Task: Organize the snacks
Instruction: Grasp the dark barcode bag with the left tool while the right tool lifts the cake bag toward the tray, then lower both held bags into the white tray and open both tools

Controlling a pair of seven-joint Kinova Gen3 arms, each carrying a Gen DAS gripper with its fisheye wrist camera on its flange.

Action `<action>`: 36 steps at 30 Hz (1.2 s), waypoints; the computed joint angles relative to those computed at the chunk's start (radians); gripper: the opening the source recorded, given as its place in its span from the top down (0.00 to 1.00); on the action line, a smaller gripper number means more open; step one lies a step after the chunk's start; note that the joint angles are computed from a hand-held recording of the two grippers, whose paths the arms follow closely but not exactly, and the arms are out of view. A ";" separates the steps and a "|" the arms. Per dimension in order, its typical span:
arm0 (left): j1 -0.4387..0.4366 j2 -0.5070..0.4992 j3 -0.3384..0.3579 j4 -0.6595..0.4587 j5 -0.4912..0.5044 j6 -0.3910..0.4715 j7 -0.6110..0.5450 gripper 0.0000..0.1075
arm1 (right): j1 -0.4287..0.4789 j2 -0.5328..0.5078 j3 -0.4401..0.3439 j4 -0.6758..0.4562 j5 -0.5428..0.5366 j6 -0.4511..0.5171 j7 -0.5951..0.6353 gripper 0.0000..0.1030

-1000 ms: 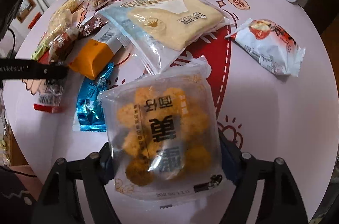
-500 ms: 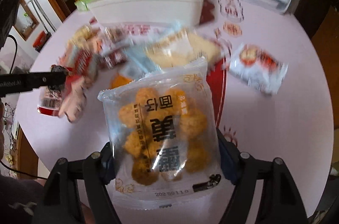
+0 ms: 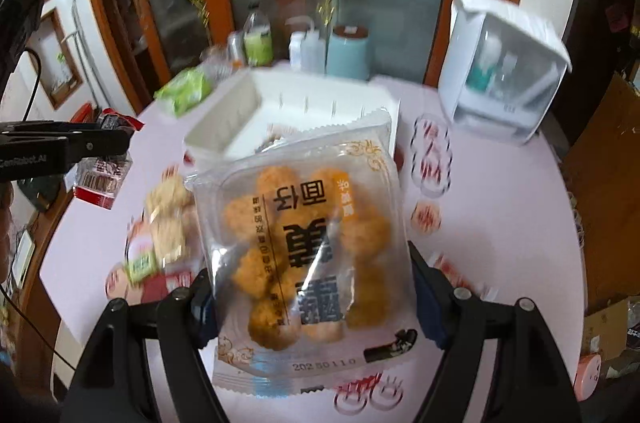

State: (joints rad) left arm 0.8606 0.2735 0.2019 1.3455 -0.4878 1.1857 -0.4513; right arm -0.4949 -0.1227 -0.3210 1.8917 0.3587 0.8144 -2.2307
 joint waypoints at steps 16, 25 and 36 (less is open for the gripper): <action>-0.144 0.170 -0.111 -0.404 0.046 0.065 -0.367 0.58 | -0.062 0.290 0.147 -0.450 0.111 0.104 -0.076 0.23; -0.209 0.300 -0.150 -0.449 0.157 0.008 -0.457 0.58 | -0.082 0.508 0.229 -0.574 -0.015 0.156 -0.027 0.22; -0.230 0.443 -0.167 -0.524 0.233 0.051 -0.572 0.41 | -0.083 0.663 0.272 -0.637 -0.124 0.195 0.026 0.16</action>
